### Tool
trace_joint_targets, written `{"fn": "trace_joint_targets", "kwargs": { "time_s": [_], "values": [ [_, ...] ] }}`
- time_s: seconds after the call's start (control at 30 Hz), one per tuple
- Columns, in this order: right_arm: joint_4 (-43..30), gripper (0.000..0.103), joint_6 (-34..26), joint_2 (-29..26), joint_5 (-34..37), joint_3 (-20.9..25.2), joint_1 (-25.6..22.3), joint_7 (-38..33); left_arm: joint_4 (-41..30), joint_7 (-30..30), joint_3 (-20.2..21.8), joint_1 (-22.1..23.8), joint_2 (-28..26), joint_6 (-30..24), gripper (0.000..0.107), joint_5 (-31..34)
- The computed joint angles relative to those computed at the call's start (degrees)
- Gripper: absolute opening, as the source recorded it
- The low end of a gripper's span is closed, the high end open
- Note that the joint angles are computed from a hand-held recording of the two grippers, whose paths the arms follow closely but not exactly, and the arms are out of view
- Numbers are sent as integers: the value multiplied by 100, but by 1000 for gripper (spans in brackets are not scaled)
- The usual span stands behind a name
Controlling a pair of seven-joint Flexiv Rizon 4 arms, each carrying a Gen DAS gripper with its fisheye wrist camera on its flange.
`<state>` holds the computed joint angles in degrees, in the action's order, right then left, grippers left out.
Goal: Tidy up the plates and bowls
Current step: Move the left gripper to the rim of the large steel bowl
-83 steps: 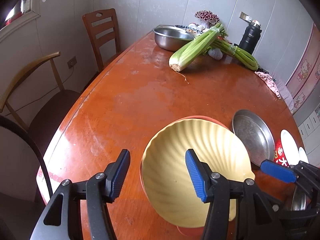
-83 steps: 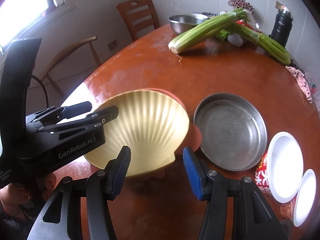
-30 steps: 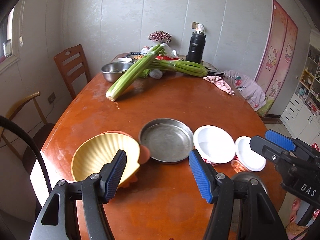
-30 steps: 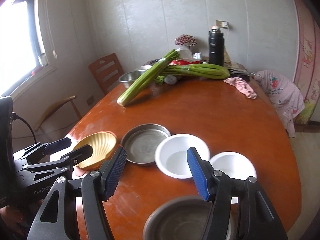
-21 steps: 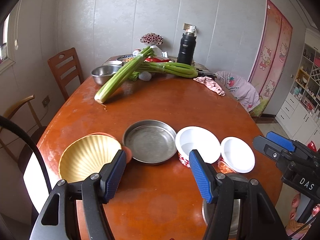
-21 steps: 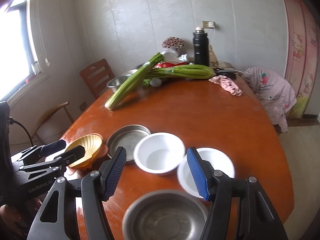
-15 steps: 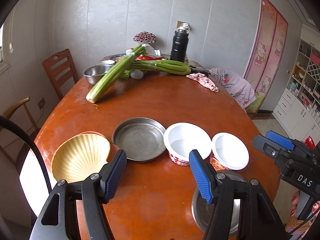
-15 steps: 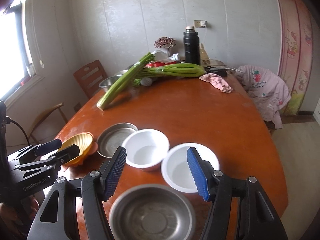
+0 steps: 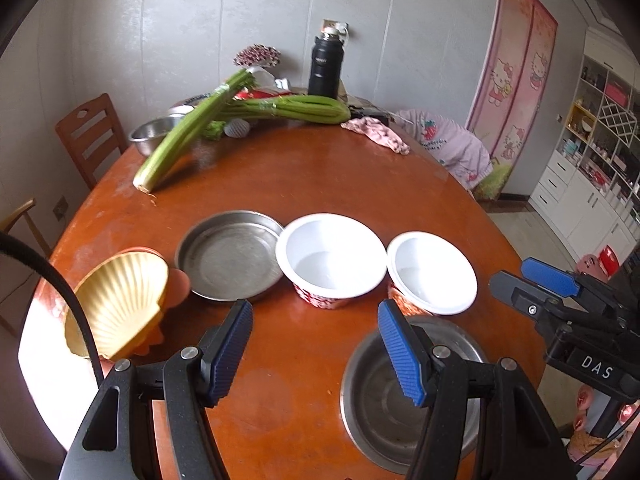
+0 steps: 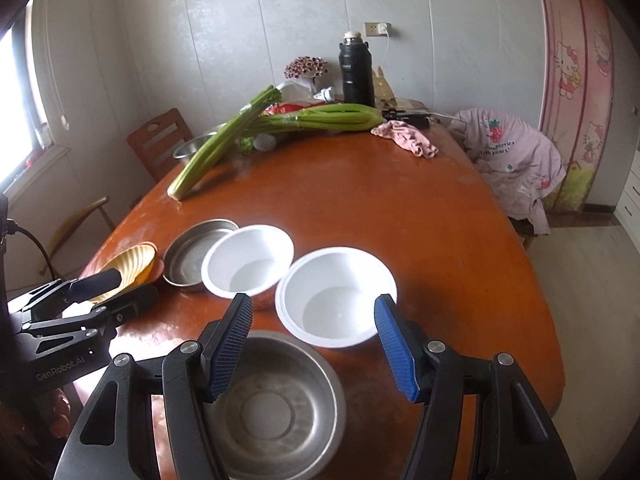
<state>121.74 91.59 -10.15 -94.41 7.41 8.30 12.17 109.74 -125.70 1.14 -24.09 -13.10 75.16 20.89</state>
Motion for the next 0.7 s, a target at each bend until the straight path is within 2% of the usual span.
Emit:
{"fn": "trace_joint_targets", "kwargs": {
  "time_s": [0.13, 0.37, 0.5, 0.7],
  "values": [
    [109, 65, 5, -27, 89, 2, -28, -53, -6, 204, -111, 34, -112, 3, 65, -183],
    [423, 65, -14, -81, 576, -99, 132, -483, 152, 947, -388, 154, -348, 129, 65, -1001],
    [637, 65, -56, -120, 1063, -121, 283, -880, 175, 1155, -370, 90, -471, 117, 65, -1271],
    [849, 65, -183, -128, 1295, -190, 525, -1158, 170, 1289, -286, -34, -598, 24, 65, -1400]
  ]
}}
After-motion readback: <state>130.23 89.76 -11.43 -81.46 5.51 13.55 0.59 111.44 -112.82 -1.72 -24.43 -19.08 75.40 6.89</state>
